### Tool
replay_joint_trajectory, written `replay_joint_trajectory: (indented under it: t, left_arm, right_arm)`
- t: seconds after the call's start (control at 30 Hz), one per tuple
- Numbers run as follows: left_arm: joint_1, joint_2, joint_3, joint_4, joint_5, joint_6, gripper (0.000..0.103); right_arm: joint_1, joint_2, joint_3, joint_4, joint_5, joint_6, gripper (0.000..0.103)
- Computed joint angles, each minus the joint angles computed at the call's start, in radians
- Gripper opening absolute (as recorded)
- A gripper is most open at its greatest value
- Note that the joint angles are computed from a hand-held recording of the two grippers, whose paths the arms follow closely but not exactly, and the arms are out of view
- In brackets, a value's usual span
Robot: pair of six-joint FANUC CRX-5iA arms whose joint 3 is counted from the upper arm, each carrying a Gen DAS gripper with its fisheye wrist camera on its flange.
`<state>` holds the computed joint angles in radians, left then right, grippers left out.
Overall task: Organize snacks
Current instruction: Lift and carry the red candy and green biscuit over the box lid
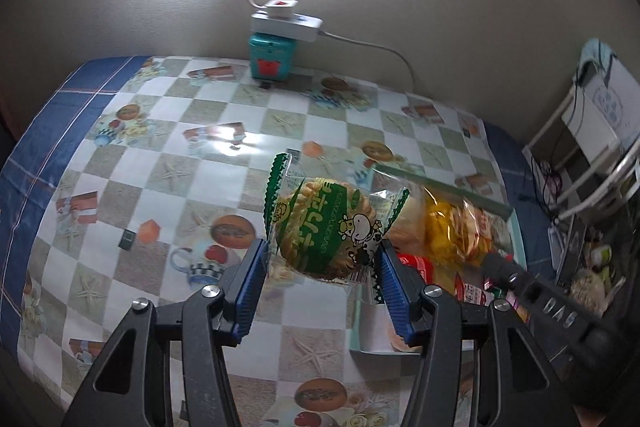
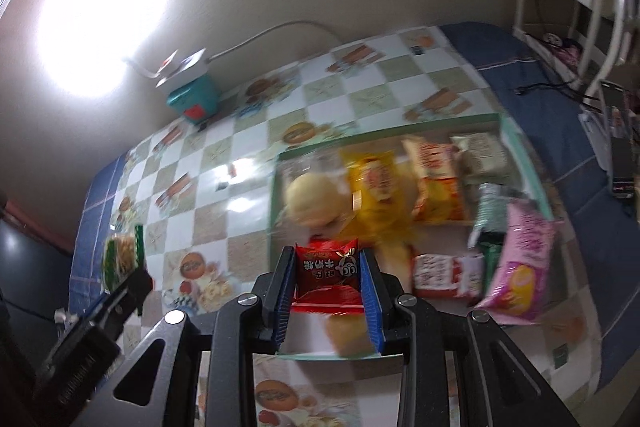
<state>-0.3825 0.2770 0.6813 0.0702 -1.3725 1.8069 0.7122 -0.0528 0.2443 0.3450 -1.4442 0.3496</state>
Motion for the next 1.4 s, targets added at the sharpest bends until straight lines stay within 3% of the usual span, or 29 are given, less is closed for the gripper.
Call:
replay_joint_trajectory:
  t: [0.67,1.0,1.4]
  left_arm:
    - [-0.150,0.123,0.103,0.016,-0.009,-0.142,0.057]
    - [-0.204,0.184,0.159,-0.021,-0.062,-0.185,0.057]
    - [-0.204,0.198,0.171,-0.014,-0.076,-0.192,0.058]
  right_arm:
    - [-0.144,-0.141,-0.148,-0.035,-0.029,-0.137,0.035]
    - [-0.179,-0.109,-0.137,-0.120,-0.032,-0.076,0.035]
    - [-0.177,-0.071,-0.105,-0.145,-0.056,-0.040,0.036]
